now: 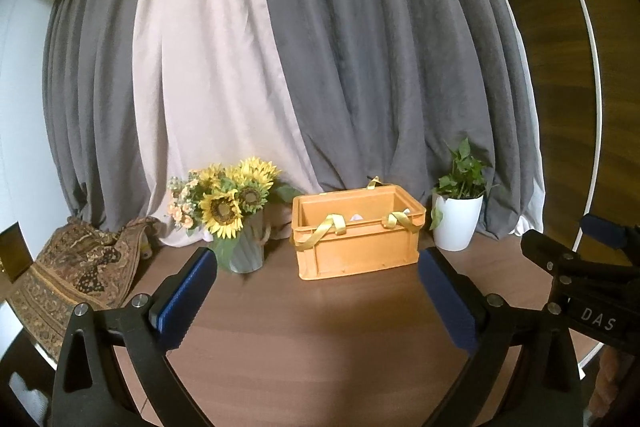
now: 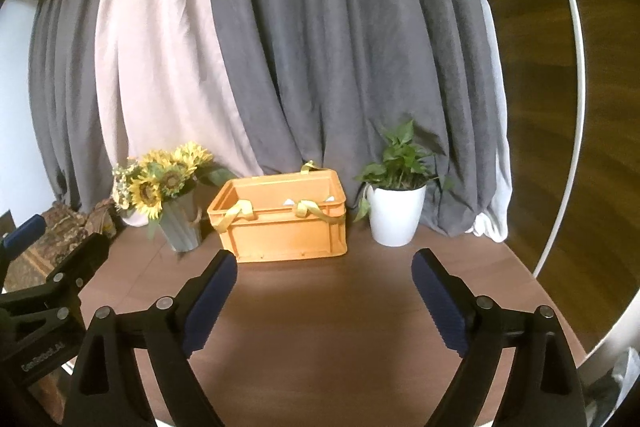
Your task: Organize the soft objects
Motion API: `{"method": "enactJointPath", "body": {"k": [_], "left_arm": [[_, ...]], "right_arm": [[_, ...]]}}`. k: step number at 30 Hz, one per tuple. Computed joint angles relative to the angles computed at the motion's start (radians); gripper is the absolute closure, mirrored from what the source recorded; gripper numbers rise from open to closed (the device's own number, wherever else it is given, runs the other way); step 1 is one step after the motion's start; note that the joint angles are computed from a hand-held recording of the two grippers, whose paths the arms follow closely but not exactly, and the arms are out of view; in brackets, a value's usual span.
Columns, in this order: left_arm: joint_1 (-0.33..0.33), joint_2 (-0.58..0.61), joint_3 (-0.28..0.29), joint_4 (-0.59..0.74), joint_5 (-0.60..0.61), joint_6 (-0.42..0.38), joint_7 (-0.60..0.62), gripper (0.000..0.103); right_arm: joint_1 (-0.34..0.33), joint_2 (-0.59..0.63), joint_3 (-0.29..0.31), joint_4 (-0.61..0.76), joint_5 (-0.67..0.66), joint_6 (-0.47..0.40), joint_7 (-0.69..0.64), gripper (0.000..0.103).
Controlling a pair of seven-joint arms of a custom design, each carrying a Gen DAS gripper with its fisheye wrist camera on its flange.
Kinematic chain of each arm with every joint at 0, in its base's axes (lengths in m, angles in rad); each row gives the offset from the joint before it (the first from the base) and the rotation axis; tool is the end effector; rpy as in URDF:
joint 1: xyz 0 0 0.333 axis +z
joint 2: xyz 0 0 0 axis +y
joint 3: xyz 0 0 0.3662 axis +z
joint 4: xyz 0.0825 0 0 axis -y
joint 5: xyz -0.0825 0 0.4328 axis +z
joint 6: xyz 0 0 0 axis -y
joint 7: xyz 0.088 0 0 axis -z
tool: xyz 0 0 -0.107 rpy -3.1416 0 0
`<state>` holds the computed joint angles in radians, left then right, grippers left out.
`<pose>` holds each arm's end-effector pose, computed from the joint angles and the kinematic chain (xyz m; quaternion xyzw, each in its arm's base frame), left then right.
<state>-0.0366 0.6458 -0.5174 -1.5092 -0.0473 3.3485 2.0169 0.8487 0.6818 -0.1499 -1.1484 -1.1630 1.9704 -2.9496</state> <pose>0.7540 -0.3148 0.4931 -0.3629 0.7184 -0.5048 0.3122 0.6589 0.5318 0.4875 -0.3880 0.7310 -0.4769 0.2961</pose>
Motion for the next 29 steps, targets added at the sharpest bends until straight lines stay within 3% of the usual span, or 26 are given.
{"method": "enactJointPath", "body": {"k": [16,29], "left_arm": [[0.022,-0.07,0.008,-0.113,0.055,0.07,-0.087,0.0],[0.02,-0.08,0.019,-0.123,0.093,0.069,-0.137,0.0]], "right_arm": [[0.023,-0.045,0.022,-0.066,-0.046,-0.026,0.024,0.012],[0.02,-0.05,0.032,-0.073,-0.055,-0.032,0.03,0.012]]}}
